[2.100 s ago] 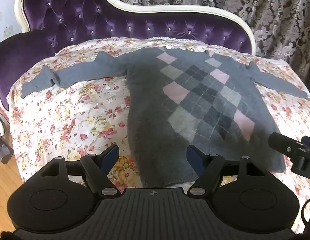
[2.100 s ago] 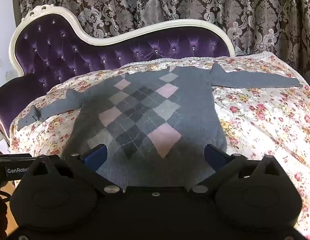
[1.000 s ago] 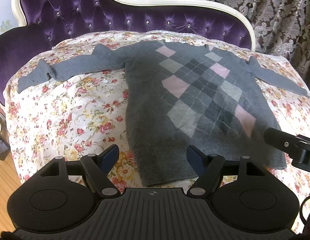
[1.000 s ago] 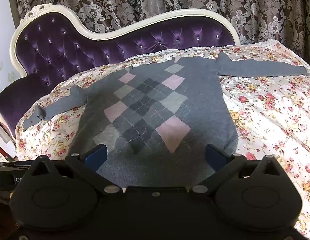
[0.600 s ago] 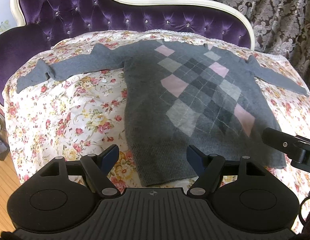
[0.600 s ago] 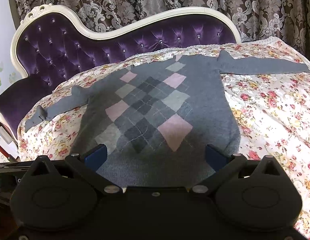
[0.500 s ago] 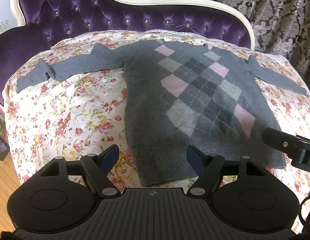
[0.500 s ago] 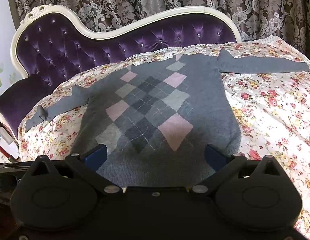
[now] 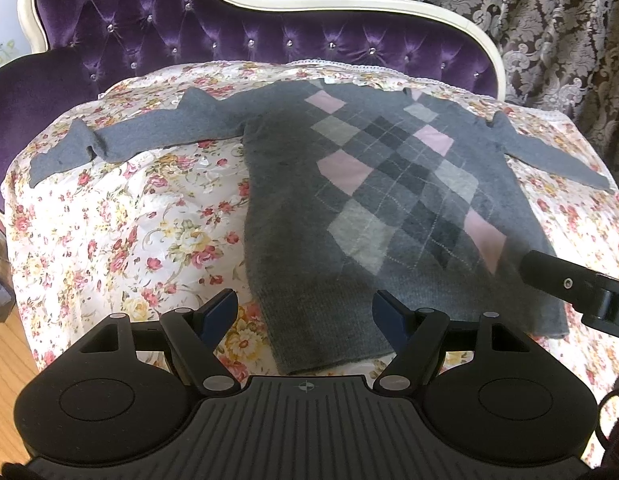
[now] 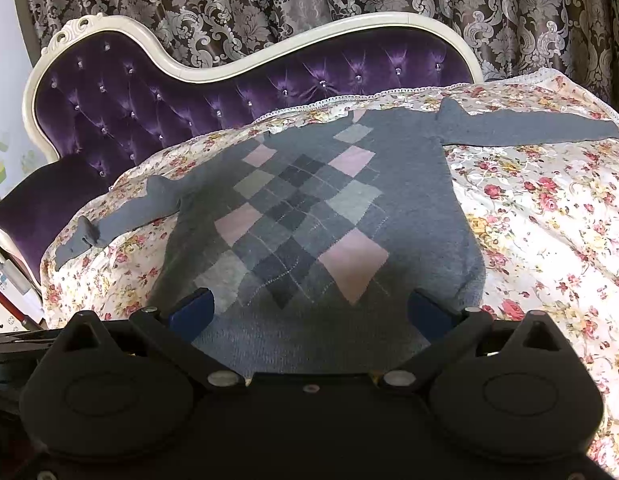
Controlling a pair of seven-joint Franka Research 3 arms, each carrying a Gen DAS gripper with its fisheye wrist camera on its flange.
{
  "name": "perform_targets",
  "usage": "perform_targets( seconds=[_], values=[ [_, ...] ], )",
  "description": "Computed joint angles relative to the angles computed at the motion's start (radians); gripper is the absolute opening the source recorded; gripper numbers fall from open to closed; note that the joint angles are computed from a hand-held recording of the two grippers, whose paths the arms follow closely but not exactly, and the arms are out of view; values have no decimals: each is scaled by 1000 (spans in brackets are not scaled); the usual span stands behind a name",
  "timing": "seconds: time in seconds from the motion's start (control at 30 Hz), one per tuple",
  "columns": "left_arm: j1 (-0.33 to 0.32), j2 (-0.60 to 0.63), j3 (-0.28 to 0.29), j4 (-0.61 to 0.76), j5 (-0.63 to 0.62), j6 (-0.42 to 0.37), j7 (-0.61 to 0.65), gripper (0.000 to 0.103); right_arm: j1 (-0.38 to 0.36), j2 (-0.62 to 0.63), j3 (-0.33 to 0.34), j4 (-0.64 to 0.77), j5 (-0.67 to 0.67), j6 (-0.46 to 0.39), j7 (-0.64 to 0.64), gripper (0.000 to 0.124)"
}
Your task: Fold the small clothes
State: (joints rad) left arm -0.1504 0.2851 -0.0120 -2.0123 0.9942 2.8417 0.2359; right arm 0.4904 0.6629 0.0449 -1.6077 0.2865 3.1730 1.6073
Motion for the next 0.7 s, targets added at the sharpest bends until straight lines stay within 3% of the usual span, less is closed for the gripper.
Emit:
perform_targets(
  seconds=[0.4, 0.7],
  values=[
    [-8, 27, 31, 62, 93, 45, -40, 73, -47, 18, 54, 24, 24, 34, -20, 102],
    [-25, 134, 72, 244, 201, 60, -91, 73, -127, 79, 117, 127, 22, 106, -80, 102]
  ],
)
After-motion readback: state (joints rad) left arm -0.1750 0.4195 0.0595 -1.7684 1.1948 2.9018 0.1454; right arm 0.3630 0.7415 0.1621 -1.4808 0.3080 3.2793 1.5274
